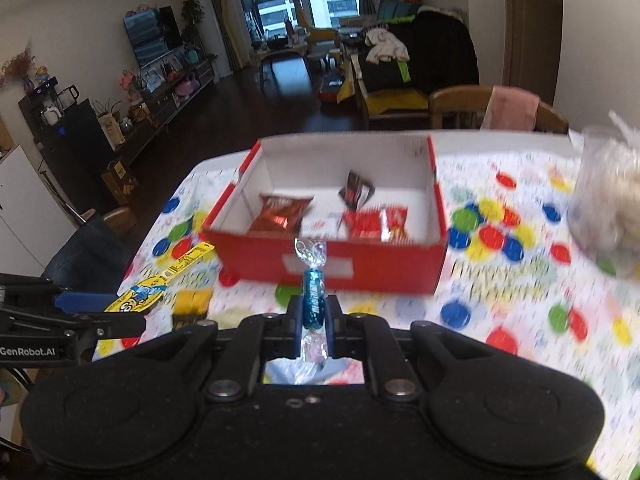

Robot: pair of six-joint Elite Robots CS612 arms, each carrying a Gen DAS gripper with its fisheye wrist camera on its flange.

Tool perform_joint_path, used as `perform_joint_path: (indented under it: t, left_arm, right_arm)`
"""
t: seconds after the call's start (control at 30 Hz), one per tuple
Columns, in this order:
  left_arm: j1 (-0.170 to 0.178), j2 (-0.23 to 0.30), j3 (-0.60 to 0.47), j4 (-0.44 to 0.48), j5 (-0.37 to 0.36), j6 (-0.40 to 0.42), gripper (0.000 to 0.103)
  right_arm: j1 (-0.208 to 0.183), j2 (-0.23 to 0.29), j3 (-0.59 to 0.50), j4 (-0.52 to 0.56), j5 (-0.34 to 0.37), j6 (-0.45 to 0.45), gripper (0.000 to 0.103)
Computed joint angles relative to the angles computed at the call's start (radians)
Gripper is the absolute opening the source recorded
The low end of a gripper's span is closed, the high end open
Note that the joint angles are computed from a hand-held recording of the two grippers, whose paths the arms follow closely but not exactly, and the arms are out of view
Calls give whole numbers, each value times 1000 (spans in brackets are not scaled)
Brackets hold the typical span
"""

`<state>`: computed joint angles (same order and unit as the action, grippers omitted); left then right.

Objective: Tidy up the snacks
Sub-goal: 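Lift the Minion packet and blue candy and carry both over the red box, then lower both into the box and open left and right tools to release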

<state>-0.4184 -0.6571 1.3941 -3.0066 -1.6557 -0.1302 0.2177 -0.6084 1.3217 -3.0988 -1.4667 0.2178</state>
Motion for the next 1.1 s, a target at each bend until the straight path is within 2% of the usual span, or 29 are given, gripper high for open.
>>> perform_joint_path:
  t: [0.27, 0.47, 0.63, 0.83, 0.93, 1.1]
  left_arm:
    - [-14, 56, -142, 62, 72, 3, 44]
    - [-18, 120, -282, 158, 110, -25, 44]
    - [-20, 183, -410, 256, 127, -42, 44]
    - [-25, 265, -572, 383, 152, -55, 44]
    - [-25, 312, -667, 471, 150, -71, 44]
    - [-20, 397, -836, 623, 138, -120, 44]
  right_arm:
    - [-27, 57, -132, 63, 3, -40, 9]
    - [-46, 106, -240, 142, 38, -65, 9]
    - [-64, 167, -363, 247, 85, -57, 9]
    - [-69, 258, -535, 396, 98, -89, 9]
    - [-74, 305, -626, 488, 123, -95, 9]
    - [-76, 377, -758, 592, 122, -113, 9]
